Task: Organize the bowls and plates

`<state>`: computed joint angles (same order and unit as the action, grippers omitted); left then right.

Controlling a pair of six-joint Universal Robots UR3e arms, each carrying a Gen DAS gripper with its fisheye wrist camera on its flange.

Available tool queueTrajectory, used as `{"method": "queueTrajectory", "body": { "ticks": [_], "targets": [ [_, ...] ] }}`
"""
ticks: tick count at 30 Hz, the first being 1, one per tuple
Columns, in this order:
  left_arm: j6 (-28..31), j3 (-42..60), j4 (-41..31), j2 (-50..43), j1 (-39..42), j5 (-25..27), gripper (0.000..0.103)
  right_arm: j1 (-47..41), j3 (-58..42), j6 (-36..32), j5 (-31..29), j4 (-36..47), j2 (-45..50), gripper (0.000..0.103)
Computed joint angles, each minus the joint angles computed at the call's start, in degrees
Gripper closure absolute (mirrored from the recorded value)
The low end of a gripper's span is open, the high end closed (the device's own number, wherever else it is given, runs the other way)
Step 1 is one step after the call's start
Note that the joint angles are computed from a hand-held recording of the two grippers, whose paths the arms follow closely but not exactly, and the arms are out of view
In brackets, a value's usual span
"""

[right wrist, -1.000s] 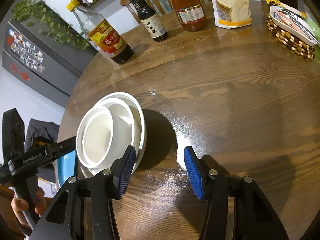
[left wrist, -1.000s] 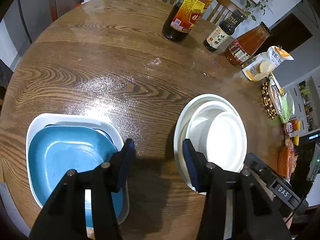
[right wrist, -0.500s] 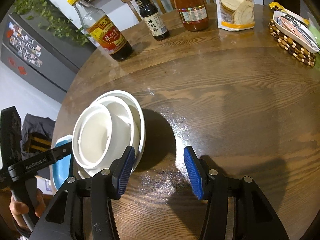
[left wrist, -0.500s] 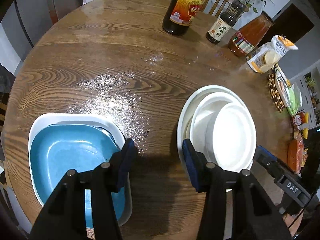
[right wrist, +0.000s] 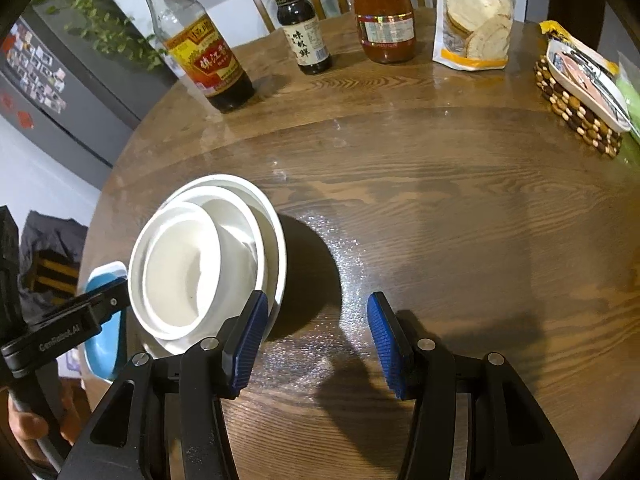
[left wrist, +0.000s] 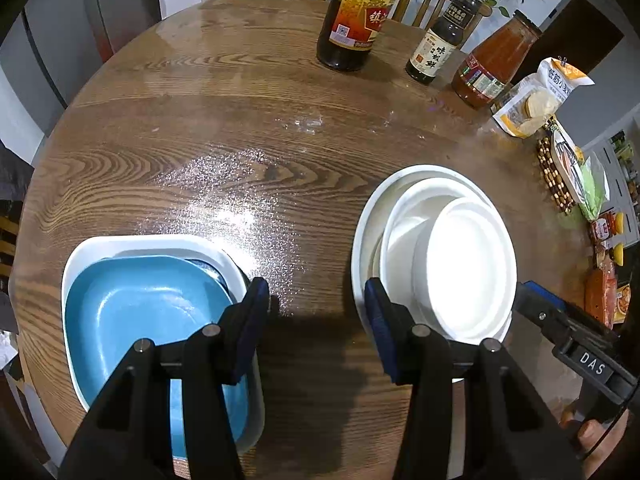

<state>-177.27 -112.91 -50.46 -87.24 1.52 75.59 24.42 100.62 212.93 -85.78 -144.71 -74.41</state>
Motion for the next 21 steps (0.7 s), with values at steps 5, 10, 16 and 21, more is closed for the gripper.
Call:
{"method": "queueTrajectory", "body": {
  "ticks": [5, 10, 16, 21],
  "targets": [
    [0.46, 1.20, -0.38, -1.18, -0.85, 0.86, 0.055, -3.76, -1.63, -2.03, 6.14, 4.28, 0.39, 0.050],
    [1.97, 2.88, -2.75, -2.49, -0.46, -0.89, 0.064, -6.78, -3.49, -4.25, 11.31, 7.47, 1.92, 0.050],
    [1.99, 4.01, -2.58, -3.28, -1.91, 0.17, 0.069, -2.55, -9.74, -5.13, 3.86, 11.40, 4.35, 0.051],
    [1.67, 4.47, -1.63, -3.77, -3.02, 1.68, 0.068, -0.10, -15.85, -6.12, -1.85, 16.88, 6.61, 0.051]
  ]
}}
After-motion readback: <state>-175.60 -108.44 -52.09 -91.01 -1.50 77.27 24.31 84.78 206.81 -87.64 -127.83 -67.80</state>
